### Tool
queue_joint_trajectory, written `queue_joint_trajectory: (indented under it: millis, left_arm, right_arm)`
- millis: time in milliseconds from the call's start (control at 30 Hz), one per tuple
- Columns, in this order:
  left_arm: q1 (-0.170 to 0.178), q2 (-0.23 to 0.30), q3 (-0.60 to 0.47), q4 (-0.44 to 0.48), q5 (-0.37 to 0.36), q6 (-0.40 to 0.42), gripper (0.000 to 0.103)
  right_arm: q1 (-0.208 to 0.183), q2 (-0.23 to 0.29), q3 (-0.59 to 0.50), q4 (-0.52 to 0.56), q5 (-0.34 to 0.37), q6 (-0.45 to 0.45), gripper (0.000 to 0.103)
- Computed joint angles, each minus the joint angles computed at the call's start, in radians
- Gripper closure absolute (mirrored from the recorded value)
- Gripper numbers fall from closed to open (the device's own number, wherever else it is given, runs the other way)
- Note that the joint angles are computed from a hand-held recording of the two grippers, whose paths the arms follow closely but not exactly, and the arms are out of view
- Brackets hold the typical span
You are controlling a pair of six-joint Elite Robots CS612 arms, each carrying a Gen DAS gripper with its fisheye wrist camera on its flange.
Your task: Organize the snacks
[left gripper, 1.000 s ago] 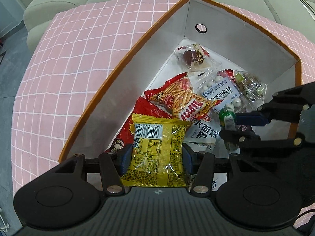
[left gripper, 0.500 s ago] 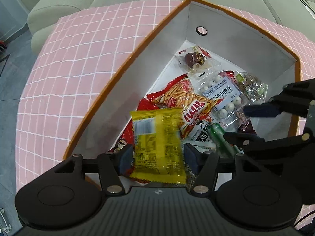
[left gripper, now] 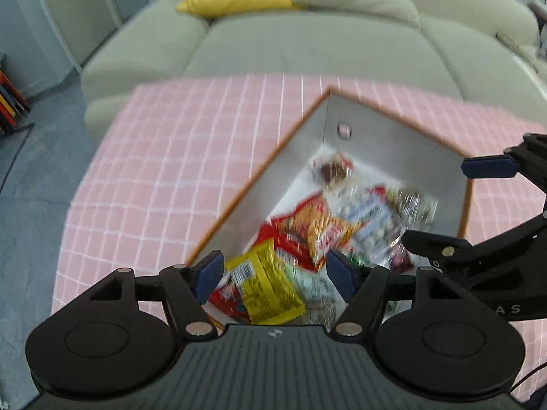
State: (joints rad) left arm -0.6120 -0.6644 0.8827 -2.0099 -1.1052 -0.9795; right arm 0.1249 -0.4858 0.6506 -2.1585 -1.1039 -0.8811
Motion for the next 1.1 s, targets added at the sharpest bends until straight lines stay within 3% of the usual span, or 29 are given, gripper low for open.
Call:
queue_joint_trajectory:
  millis: [167,333,433,533,733,1100]
  left_arm:
    - [-0.04,-0.045,0.077,-0.145,0.186,0.002,0.023]
    - [-0.081,-0.063,0.105,-0.22,0.368,-0.006,0.023]
    - [-0.109,-0.056,0.112,-0.287,0.49,0.052,0.023]
    - [-0.132,-0.049,0.108,-0.31,0.56,0.081,0.022]
    - [-0.166,-0.038,0.122,-0.407,0.64,0.142,0.015]
    - [-0.206,-0.039,0.144,-0.304,0.657,0.014,0.013]
  right_arm:
    - [-0.026,-0.075,0.15,-0.244,0.079,0.072,0.007]
    - [-0.059,-0.132,0.269,-0.46,0.167,0.199,0.004]
    - [-0.081,-0.163,0.336,-0.578,0.207,0.28,0.004]
    - [-0.102,-0.193,0.401,-0.676,0.235,0.349,0.004]
    - [-0.142,-0.247,0.536,-0.848,0.26,0.452,0.004]
    - [-0.189,-0.323,0.75,-1.065,0.232,0.495,0.004]
